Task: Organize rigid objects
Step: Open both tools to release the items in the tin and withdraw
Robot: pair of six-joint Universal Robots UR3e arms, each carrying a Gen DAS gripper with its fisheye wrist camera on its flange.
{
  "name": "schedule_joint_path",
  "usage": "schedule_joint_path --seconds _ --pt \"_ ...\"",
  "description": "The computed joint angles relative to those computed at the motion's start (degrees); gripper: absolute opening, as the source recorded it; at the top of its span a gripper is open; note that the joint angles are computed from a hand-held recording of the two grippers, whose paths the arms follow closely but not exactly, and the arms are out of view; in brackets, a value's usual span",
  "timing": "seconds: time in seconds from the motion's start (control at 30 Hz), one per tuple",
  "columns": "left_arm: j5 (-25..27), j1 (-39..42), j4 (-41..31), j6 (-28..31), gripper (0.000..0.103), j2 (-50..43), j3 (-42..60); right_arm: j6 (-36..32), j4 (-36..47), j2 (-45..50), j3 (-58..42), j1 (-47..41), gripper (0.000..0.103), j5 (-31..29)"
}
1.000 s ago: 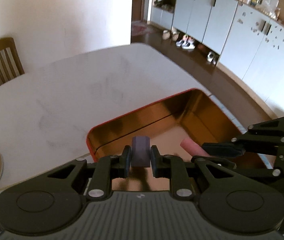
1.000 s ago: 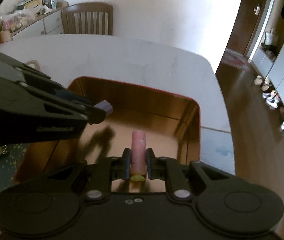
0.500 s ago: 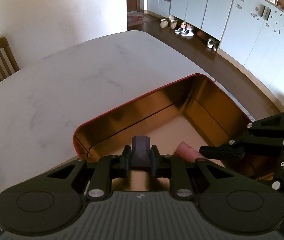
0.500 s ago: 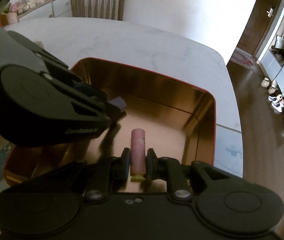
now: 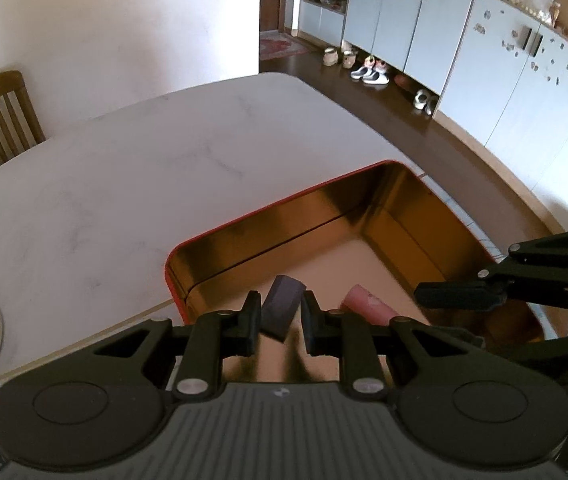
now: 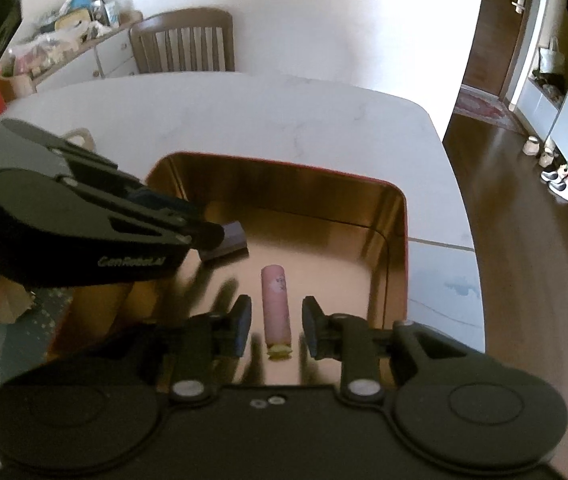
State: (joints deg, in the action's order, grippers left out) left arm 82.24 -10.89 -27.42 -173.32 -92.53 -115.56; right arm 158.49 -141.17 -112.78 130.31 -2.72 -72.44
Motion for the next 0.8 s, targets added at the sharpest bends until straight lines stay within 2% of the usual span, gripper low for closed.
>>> schedule_joint_path --seconds 0.13,0.37,0.6,0.73,0.8 --pt "-0.74 0.39 0.14 0.13 0.020 4.04 -2.49 -0.49 2.88 -3.38 0.12 -2.16 0.033 2.95" --pt "-1.59 1.61 -1.70 -0.40 0.020 12.49 -6.34 0.76 6.68 -9.19 0.19 -3.20 0.039 4.73" --pt "-4.86 5.69 -6.66 1.91 0.021 24.55 -11.15 4.37 6.79 -12.22 -0.11 -0.26 0.046 3.54" --pt "-8.49 10.56 -11.96 5.11 0.035 33.09 -13.65 7.70 6.75 -14.42 -0.28 2.59 0.055 2.51" --pt "-11.19 14.24 -16.01 7.84 0.045 38.58 -14.90 9.47 6.08 -15.07 -0.41 4.46 0.059 1.53"
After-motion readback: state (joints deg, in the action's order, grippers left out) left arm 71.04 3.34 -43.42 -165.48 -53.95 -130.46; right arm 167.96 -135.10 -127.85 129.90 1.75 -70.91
